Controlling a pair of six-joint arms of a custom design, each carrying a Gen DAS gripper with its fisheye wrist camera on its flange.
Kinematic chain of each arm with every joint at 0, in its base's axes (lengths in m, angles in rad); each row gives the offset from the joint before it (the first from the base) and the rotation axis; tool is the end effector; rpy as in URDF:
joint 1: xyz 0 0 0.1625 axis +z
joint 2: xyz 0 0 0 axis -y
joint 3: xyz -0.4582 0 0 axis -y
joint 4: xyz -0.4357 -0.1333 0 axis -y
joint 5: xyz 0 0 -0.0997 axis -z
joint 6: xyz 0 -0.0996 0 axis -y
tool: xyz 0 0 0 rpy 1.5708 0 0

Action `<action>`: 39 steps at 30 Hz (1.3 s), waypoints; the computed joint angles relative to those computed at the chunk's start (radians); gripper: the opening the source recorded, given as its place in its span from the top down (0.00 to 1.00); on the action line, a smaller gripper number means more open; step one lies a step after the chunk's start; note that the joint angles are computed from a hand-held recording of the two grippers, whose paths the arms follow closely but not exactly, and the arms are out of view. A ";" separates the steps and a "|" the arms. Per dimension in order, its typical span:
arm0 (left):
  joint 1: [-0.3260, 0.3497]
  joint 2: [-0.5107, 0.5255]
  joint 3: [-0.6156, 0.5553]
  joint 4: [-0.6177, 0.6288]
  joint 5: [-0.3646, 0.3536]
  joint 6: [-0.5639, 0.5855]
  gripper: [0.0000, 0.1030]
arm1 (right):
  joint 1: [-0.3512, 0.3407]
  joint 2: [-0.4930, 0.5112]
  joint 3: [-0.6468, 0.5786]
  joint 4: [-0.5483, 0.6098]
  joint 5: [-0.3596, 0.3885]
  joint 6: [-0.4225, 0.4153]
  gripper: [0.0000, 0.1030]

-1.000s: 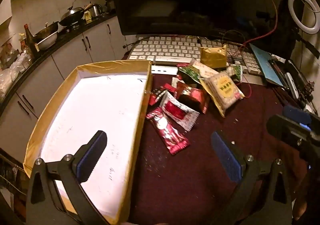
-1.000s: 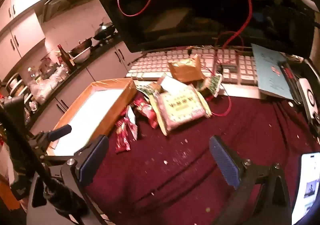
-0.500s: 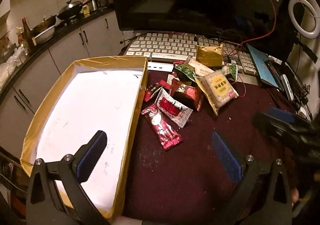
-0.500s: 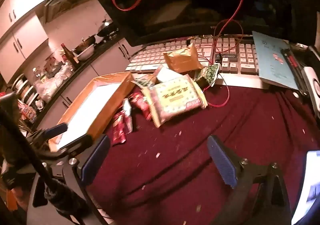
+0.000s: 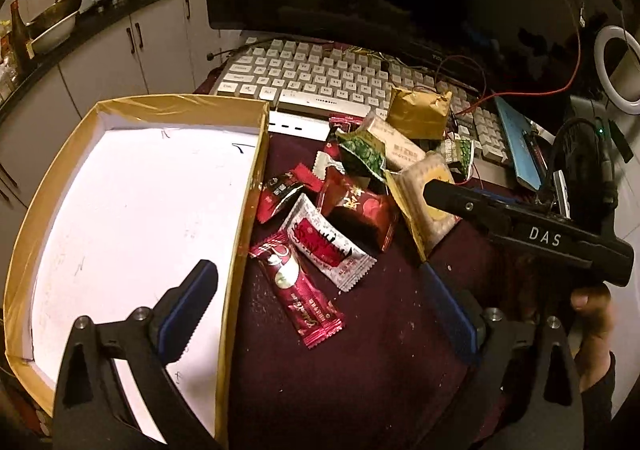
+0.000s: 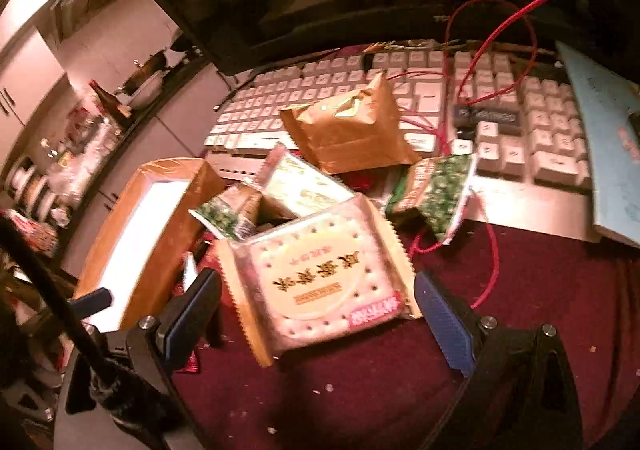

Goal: Organize snacks
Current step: 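Move both tools toward the snack pile beside the cardboard box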

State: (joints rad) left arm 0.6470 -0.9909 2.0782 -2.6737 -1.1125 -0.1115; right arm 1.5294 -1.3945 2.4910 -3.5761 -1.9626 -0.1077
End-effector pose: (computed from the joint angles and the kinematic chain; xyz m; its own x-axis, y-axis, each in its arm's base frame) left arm -0.3357 -0.4759 0.0723 -0.6315 0.6399 -0.4379 0.7321 0.6781 -0.0647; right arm 0.0781 -0.4168 0.2480 -0.9084 0.2712 0.3181 -0.0726 0.6471 -0.7590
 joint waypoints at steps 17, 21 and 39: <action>-0.055 -0.033 0.052 -0.060 0.037 0.024 0.04 | 0.253 0.037 0.065 -0.195 -0.424 0.018 0.06; -0.062 -0.052 0.066 -0.067 0.031 0.015 0.04 | 0.269 0.032 0.067 -0.197 -0.429 0.022 0.06; -0.133 -0.067 0.138 -0.184 0.160 0.031 0.03 | 0.316 0.016 0.130 -0.281 -0.413 0.126 0.06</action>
State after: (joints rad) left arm 0.5136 -1.0576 2.2165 -2.8574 -0.9525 -0.0802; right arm 1.8450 -1.3787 2.6207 -3.8572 -2.3752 0.0186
